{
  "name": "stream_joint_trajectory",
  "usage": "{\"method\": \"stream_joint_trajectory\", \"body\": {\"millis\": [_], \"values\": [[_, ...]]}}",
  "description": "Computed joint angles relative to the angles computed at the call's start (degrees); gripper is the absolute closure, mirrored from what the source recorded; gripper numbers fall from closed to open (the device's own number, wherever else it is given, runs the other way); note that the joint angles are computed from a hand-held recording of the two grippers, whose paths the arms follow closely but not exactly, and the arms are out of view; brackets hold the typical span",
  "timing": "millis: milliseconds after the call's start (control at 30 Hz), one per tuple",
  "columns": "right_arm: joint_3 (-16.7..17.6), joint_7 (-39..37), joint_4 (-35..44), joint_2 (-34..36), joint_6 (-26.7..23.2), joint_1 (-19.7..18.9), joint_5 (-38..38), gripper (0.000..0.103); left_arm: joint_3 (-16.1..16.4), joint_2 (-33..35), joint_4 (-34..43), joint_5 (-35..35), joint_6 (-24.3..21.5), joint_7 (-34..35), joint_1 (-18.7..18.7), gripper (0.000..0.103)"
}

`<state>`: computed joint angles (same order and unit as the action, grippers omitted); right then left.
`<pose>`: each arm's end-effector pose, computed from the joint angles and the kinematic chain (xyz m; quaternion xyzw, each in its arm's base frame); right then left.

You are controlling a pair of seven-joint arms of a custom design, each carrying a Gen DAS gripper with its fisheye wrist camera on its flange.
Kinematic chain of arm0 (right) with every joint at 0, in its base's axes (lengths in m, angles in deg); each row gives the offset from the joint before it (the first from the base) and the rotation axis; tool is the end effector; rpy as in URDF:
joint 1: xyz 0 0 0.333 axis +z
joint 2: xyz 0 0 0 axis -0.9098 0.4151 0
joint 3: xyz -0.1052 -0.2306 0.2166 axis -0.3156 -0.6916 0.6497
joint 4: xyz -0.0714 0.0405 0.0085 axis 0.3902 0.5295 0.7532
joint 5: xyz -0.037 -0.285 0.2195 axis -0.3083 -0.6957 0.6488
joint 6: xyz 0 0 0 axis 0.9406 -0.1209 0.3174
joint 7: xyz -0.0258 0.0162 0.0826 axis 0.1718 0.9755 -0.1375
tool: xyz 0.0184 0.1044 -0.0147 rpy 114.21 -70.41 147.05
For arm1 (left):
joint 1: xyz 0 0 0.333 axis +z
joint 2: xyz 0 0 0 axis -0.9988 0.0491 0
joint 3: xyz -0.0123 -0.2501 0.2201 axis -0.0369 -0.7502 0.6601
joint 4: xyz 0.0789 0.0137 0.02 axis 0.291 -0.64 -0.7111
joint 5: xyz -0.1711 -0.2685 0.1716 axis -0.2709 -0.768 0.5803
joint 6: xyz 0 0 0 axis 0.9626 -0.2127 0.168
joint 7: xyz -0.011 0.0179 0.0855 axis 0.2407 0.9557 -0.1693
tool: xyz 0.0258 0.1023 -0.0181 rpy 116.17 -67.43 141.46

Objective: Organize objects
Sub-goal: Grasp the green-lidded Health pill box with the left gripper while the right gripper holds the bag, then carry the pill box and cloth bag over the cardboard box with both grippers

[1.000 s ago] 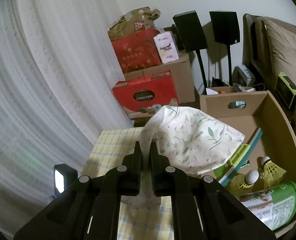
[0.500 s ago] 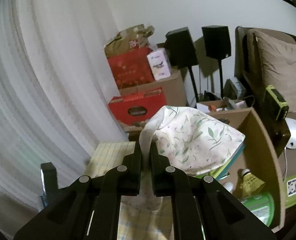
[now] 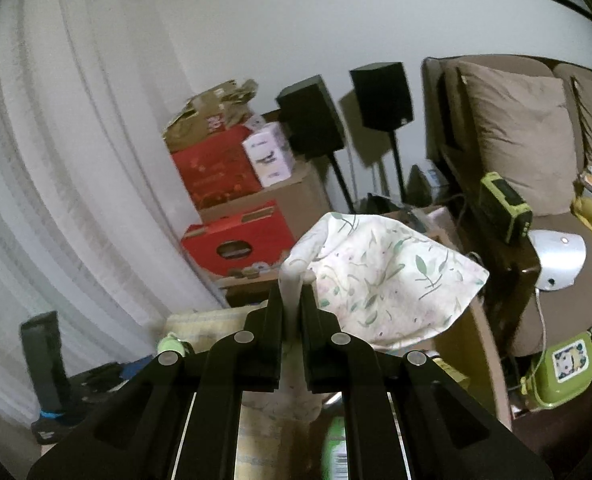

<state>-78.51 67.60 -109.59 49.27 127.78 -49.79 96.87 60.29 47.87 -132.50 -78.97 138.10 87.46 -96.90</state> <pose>0.5539 0.1600 0.6270 -0.6633 0.5687 -0.1424 0.4652 0.5321 -0.1945 0.5690 -0.6358 0.6612 -0.3656 0.1577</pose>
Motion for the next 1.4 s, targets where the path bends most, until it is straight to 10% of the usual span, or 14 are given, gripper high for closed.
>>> {"method": "stream_joint_trajectory", "body": {"millis": [433, 833, 1400], "values": [[0.3, -0.8, 4.4, 6.8, -0.8, -4.6, -1.2, 0.096, -1.6, 12.4, 15.8, 5.8, -4.0, -2.6, -4.0, 0.063], [1.4, 4.9, 14.8, 20.2, -11.2, -7.8, -7.5, 0.088, -0.5, 21.8, 25.5, 9.9, -8.8, -5.0, -6.6, 0.063], [2.3, 6.5, 7.7, 15.4, -3.3, -9.4, -13.2, 0.072, 0.7, 30.5, 36.6, 13.2, -15.8, -6.2, -9.6, 0.063]]}}
